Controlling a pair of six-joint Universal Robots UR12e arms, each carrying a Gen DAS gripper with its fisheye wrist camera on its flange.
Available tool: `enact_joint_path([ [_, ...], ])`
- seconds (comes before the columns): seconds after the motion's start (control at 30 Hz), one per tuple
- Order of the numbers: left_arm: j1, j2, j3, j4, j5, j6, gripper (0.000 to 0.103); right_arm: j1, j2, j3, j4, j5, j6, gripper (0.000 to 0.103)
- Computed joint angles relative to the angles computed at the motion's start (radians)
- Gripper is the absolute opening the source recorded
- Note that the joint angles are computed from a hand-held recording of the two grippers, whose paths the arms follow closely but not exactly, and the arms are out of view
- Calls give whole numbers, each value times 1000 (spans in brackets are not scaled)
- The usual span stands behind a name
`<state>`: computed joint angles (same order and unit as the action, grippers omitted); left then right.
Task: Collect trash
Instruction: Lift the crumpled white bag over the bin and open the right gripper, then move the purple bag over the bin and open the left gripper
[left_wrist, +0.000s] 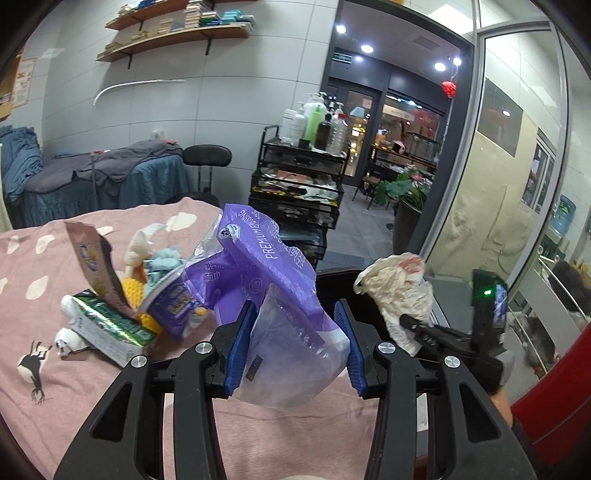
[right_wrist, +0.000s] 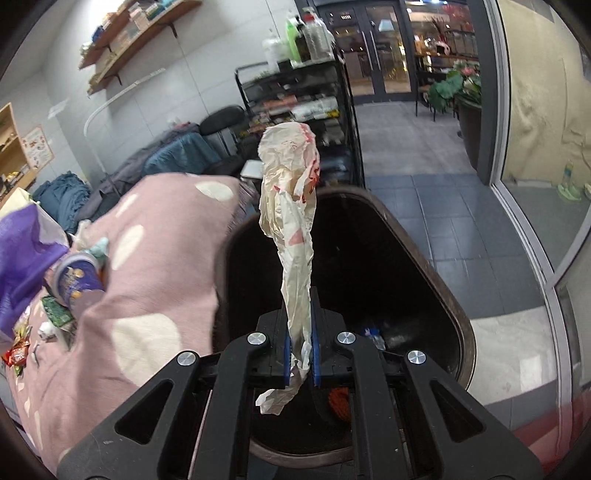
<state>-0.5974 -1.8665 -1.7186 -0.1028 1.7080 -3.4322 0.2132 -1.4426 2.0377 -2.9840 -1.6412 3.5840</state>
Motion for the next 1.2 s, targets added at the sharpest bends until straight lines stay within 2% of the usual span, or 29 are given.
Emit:
enact_joint_path([
  [0.13, 0, -11, 15, -19, -26, 17, 44, -8, 21, -6, 44, 2, 19, 9],
  [0.2, -3, -17, 23, -30, -38, 19, 44, -12, 28, -9, 63, 15, 23, 13],
  [0.23, -4, -20, 26, -35, -45, 21, 44, -13, 31, -9, 68, 14, 30, 23],
  [0.27, -4, -23, 30, -42, -51, 23, 44, -13, 30, -4, 68, 10, 35, 45],
  [0.33, -7, -30, 38, -54, -57, 29, 44, -8, 29, 4, 47, -9, 43, 71],
  [0.53, -12, -43, 57, -87, -84, 41, 44, -2, 15, 24, -6, -38, 42, 74],
  [0.63, -14, -54, 75, -107, -105, 45, 44, -1, 4, 33, -35, -66, 62, 82],
  [0.83, -18, -82, 122, -158, -164, 60, 44, -3, -24, 51, -71, -133, 118, 85],
  [1.03, -28, -121, 186, -226, -204, 77, 44, -15, -50, 68, -82, -208, 157, 89],
  [1.2, -41, -162, 250, -299, -207, 99, 44, -36, -68, 82, -74, -225, 176, 90],
])
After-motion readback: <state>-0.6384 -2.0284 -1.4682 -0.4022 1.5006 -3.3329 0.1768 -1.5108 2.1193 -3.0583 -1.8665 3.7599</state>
